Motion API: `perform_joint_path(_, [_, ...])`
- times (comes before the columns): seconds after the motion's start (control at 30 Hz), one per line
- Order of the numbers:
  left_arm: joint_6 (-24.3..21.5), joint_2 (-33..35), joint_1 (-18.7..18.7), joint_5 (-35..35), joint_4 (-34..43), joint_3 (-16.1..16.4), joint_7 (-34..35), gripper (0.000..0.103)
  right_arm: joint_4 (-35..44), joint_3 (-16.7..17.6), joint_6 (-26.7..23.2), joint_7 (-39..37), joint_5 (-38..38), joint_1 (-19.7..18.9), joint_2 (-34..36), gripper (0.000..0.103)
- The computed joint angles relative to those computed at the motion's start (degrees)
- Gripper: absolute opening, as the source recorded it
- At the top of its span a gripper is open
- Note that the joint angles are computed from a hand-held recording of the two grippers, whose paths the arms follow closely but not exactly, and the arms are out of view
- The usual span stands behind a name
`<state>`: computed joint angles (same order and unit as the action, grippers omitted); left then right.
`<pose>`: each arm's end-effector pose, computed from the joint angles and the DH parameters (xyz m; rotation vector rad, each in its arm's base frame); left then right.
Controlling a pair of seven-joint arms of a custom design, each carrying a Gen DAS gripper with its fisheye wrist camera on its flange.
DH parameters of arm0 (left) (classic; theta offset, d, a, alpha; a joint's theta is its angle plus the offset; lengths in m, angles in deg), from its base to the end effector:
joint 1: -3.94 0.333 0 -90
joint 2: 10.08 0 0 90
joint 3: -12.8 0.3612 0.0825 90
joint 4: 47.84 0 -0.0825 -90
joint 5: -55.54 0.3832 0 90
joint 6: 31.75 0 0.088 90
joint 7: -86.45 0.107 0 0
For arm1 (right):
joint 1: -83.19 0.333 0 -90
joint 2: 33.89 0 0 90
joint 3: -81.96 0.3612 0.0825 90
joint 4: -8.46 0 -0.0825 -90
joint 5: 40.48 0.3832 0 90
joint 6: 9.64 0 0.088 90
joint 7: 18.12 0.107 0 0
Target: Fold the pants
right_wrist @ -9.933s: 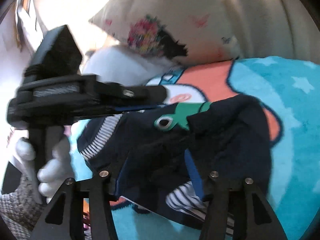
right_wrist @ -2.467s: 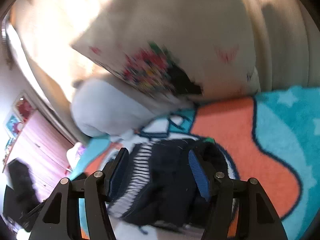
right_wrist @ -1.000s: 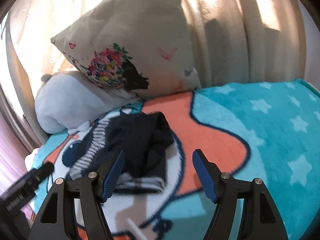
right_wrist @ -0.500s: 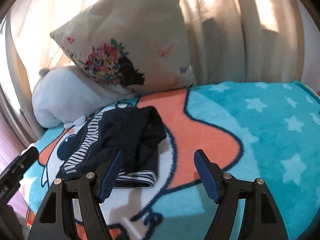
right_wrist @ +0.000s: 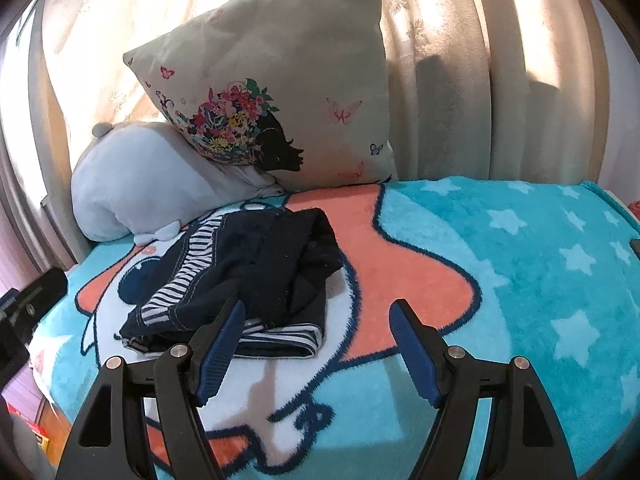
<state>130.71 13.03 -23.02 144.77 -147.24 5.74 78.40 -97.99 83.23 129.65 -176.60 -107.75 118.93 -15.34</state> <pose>0.5528 -0.4216 0.4322 -1.4406 1.8269 -1.0297 0.5352 0.3982 0.4166 -1.2774 2.0541 -0.8124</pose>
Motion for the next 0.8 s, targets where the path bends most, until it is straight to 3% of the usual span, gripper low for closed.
perform_joint_path(0.37, [6.4, 1.6, 0.4, -11.1, -0.1, 1.5, 9.9, 0.101, 2.0, 0.1, -2.1, -5.3, 4.2, 0.4, 1.9, 0.079])
perform_joint_path(0.8, [11.5, 2.8, -2.2, -23.6, -1.0, 6.1, 19.4, 0.101, 4.2, -1.1, -2.8, -10.2, 8.0, 1.7, 4.0, 0.080])
